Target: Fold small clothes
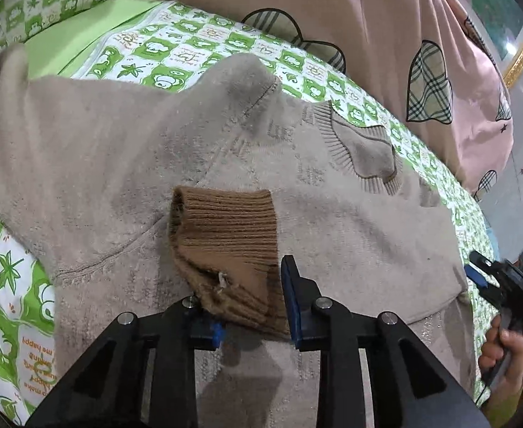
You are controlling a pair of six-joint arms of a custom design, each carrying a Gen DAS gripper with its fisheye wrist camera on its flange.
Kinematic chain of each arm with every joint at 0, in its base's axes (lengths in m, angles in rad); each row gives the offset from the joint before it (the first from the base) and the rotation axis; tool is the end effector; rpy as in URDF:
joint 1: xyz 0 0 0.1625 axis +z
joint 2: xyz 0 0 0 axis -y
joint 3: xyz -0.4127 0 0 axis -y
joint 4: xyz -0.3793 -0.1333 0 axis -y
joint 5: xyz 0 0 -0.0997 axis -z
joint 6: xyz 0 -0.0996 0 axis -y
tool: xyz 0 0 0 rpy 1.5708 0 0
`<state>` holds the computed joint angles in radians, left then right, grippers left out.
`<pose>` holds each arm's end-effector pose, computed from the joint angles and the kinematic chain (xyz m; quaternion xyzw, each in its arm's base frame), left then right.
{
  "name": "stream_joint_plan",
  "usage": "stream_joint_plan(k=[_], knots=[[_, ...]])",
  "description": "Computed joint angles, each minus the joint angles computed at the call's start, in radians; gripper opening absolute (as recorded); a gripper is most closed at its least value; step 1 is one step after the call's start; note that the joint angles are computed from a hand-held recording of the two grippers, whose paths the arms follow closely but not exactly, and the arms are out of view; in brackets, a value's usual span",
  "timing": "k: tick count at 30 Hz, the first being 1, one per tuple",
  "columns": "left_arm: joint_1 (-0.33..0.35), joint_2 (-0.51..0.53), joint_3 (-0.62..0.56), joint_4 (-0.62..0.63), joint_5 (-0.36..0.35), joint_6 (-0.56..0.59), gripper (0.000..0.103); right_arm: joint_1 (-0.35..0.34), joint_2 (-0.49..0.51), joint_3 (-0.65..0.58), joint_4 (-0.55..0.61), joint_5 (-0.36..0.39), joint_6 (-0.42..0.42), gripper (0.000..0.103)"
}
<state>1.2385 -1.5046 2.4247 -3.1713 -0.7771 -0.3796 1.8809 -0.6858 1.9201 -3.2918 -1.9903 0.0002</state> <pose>0.0697 -0.4244 0.2809 -0.1495 0.8661 -0.4154 0.2343 0.2639 -0.5196 0.0321 0.0969 -0.9456 0.2641 0.1632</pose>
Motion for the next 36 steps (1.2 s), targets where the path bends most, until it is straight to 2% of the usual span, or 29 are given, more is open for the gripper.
stream_joint_plan(k=[2,5,6,7,10,13,14,15,16,17,18,20,24,29,35,36], knots=[[-0.005,-0.002,0.012,-0.013,0.014,0.003,0.022,-0.005,0.034,-0.066,0.082,-0.043,0.001,0.055],[-0.015,-0.005,0.024,-0.024,0.039,0.009,0.008,-0.02,0.063,-0.106,0.128,-0.039,-0.028,0.053],[-0.029,-0.006,0.024,-0.014,0.057,0.014,0.008,-0.015,0.069,-0.11,0.124,-0.051,-0.054,0.027],[-0.043,-0.012,0.03,-0.014,0.075,0.021,0.007,-0.005,0.071,-0.114,0.135,-0.069,-0.081,0.008],[-0.08,-0.014,0.038,-0.021,0.115,0.056,0.007,0.019,0.054,-0.088,0.069,-0.093,-0.111,0.008],[-0.058,0.016,0.014,0.047,0.134,0.036,0.008,0.021,0.068,-0.096,0.068,-0.138,-0.108,0.008],[-0.049,0.016,0.011,0.064,0.128,0.024,0.008,0.017,0.075,-0.101,0.077,-0.149,-0.096,0.009],[-0.046,0.01,0.014,0.061,0.121,0.021,0.011,0.016,0.084,-0.109,0.094,-0.167,-0.083,0.016],[-0.051,-0.001,0.019,0.07,0.13,0.012,0.016,0.016,0.085,-0.107,0.09,-0.174,-0.073,0.018],[-0.058,-0.014,0.025,0.082,0.144,0.0,0.019,0.025,0.083,-0.102,0.083,-0.19,-0.06,0.027],[-0.066,-0.035,0.036,0.099,0.158,-0.019,0.022,0.038,0.083,-0.101,0.089,-0.219,-0.045,0.042],[-0.068,-0.069,0.055,0.119,0.157,-0.045,0.023,0.078,0.08,-0.086,0.077,-0.286,-0.046,0.058],[-0.12,-0.168,0.124,0.195,0.213,-0.128,0.023,0.15,0.098,-0.054,0.014,-0.37,-0.125,0.063],[-0.184,-0.357,0.191,0.386,0.259,-0.263,0.023,0.22,0.128,-0.035,0.067,-0.373,-0.129,0.064],[-0.251,-0.619,0.209,0.707,0.337,-0.406,0.032,0.283,0.189,-0.059,0.092,-0.383,-0.152,0.066],[-0.255,-0.641,0.205,0.735,0.347,-0.414,0.037,0.294,0.202,-0.07,0.098,-0.392,-0.157,0.066]])
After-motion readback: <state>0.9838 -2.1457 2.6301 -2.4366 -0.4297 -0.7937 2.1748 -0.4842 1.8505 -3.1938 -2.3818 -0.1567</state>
